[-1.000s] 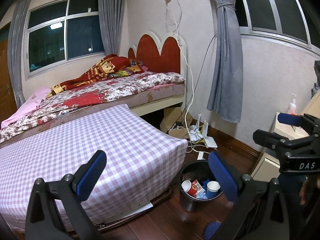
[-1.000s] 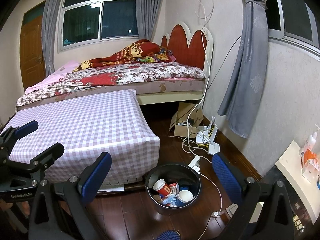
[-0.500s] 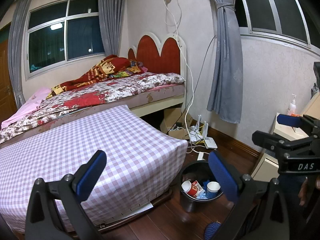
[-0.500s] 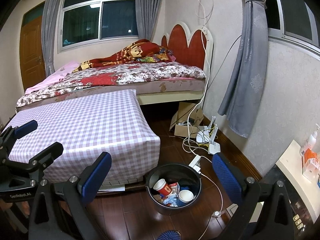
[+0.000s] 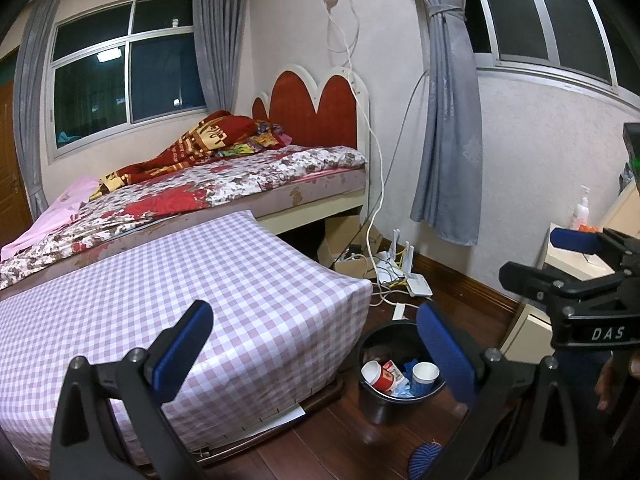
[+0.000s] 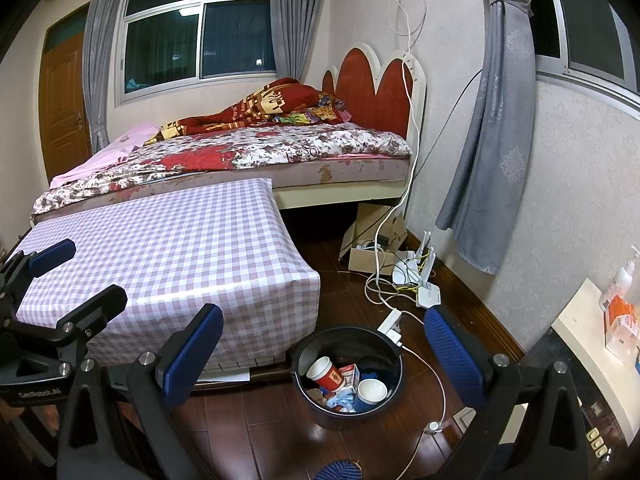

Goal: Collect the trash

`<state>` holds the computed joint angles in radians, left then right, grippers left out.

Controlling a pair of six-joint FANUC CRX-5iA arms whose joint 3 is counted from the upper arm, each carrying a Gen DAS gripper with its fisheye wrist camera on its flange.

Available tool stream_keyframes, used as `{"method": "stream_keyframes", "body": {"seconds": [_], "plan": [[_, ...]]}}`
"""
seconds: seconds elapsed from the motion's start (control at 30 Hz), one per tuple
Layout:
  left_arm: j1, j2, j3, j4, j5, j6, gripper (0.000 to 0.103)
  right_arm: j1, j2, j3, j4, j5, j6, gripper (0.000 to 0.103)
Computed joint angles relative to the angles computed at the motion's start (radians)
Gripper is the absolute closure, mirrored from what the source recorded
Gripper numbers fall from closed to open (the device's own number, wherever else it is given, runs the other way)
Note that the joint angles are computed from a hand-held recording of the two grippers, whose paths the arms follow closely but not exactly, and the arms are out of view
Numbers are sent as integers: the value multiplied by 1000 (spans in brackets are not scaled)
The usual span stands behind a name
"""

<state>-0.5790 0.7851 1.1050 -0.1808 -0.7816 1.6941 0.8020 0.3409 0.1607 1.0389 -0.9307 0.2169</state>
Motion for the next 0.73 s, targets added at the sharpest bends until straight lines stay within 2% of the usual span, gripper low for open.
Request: {"method": "stream_keyframes", "body": {"seconds": [0.3, 0.37, 0.53, 0.73], "plan": [[1, 3, 2, 10, -8, -13, 1, 2, 0, 0, -1, -2, -1, 1], [2, 18, 23, 25, -27, -48, 1, 2, 1, 0, 1, -3, -2, 1], [4, -6, -33, 43, 11, -101, 1, 2, -1, -6, 4, -3, -10, 1], [7, -28, -70, 45, 40, -105, 1, 3, -2, -20, 7, 1, -20, 1]]}}
